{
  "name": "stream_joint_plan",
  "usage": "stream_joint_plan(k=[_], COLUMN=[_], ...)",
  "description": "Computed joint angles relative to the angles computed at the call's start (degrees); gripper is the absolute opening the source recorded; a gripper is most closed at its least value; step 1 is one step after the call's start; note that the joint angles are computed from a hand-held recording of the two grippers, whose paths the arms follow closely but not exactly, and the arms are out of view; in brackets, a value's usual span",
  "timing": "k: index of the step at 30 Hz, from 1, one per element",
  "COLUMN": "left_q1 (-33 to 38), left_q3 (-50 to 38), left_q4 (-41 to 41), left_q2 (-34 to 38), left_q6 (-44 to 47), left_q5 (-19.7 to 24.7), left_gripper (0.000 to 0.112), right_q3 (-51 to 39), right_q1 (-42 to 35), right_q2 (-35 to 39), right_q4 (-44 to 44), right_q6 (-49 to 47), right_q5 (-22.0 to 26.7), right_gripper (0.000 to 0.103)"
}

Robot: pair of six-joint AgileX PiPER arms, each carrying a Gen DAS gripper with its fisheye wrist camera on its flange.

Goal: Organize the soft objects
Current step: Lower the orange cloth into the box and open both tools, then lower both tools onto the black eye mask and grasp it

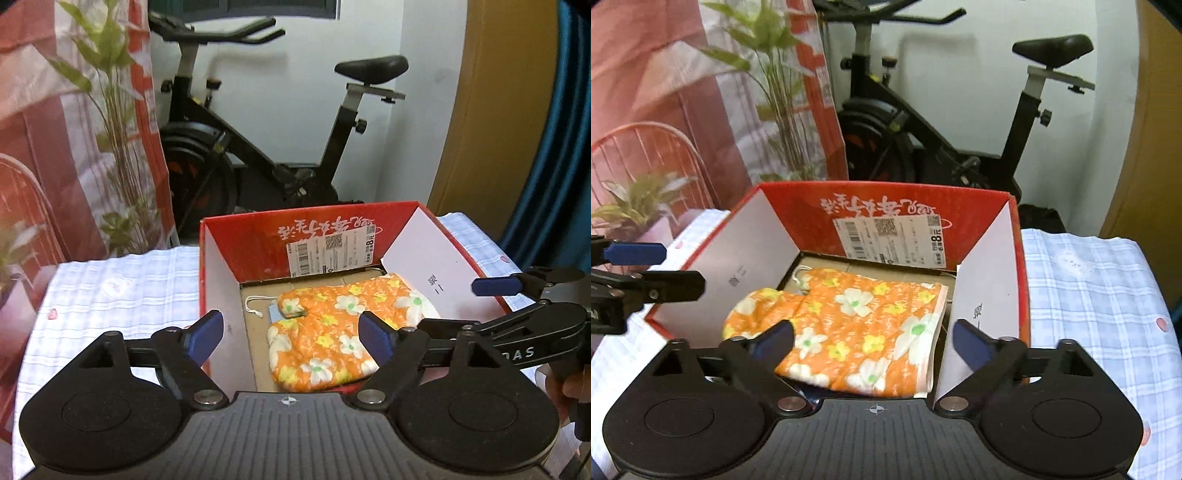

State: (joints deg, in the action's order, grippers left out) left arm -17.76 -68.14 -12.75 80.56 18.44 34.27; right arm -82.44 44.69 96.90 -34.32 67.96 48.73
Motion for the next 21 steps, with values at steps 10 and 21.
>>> stream_joint_plan(k=[10, 21], left_q1=[1.57, 9.98], left_q3=[15.65, 30.56], left_q4=[-2.33, -17.30], left_q2=[-15.92, -22.42], left_q6=[5.24, 14.34], left_q5=[0.01, 0.62], left_gripper=[0.087, 0.072], right_q3=[6.96, 14.28], right_q1=[14.03, 28.86], right_q2=[-5.43, -4.19], right_q4=[-16.13, -26.39], right_q6=[16.73, 38.94], right_q5=[7.19, 12.94], right_gripper=[0.103, 0.103])
